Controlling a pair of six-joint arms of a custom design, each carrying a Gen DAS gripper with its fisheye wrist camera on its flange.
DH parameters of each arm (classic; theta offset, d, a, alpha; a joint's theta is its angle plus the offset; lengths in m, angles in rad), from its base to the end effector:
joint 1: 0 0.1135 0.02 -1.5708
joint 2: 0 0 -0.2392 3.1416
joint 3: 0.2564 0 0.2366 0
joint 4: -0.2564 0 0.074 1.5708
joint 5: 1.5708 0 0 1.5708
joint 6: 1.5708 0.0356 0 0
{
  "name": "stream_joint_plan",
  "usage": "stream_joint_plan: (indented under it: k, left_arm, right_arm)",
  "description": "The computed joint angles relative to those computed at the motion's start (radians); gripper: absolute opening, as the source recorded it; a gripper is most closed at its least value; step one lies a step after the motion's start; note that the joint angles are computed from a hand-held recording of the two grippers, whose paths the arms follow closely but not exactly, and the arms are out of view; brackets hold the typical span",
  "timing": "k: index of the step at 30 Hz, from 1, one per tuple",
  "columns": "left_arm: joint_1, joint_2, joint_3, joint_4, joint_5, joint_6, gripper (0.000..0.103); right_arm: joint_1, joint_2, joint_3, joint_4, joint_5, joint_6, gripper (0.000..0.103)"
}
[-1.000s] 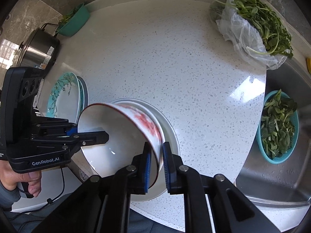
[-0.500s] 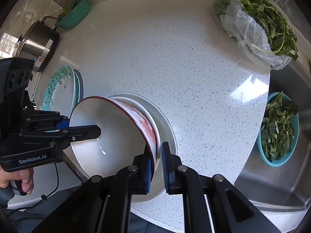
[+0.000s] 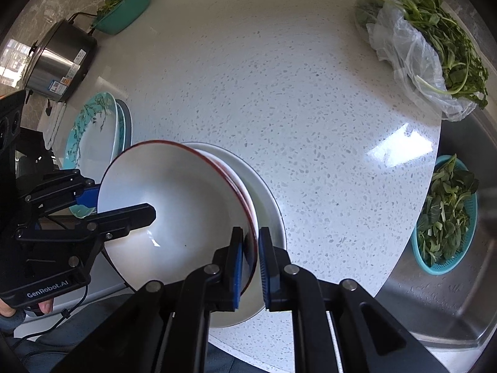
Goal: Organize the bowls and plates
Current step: 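Lower the red-patterned bowl into the nested white bowls with both grippers, then open both grippers and pull them back from the bowl stack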
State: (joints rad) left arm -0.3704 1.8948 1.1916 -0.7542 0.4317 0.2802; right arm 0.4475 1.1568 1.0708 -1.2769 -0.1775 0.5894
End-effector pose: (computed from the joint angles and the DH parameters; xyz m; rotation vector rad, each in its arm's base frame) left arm 0.2944 -0.1303 0.1324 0.9868 2.8098 -0.6599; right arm 0.1591 0.0833 0.2659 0.1864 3.0186 0.3901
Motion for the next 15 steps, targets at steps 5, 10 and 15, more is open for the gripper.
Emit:
stream_joint_plan:
  k: [5,10,15]
  left_arm:
    - [-0.039,-0.068,-0.078,0.071,-0.042,-0.008,0.041]
    - [-0.096,-0.180,-0.192,0.193,-0.145,-0.036,0.083]
    - [-0.032,-0.202,-0.206,0.185,-0.088,-0.074,0.083]
  right_arm:
    - [0.010,0.004,0.002,0.001,-0.002,-0.015,0.012]
    - [0.031,0.012,0.003,0.002,0.011,-0.024,0.013]
    - [0.026,0.021,0.015,-0.001,0.010,-0.043,0.014]
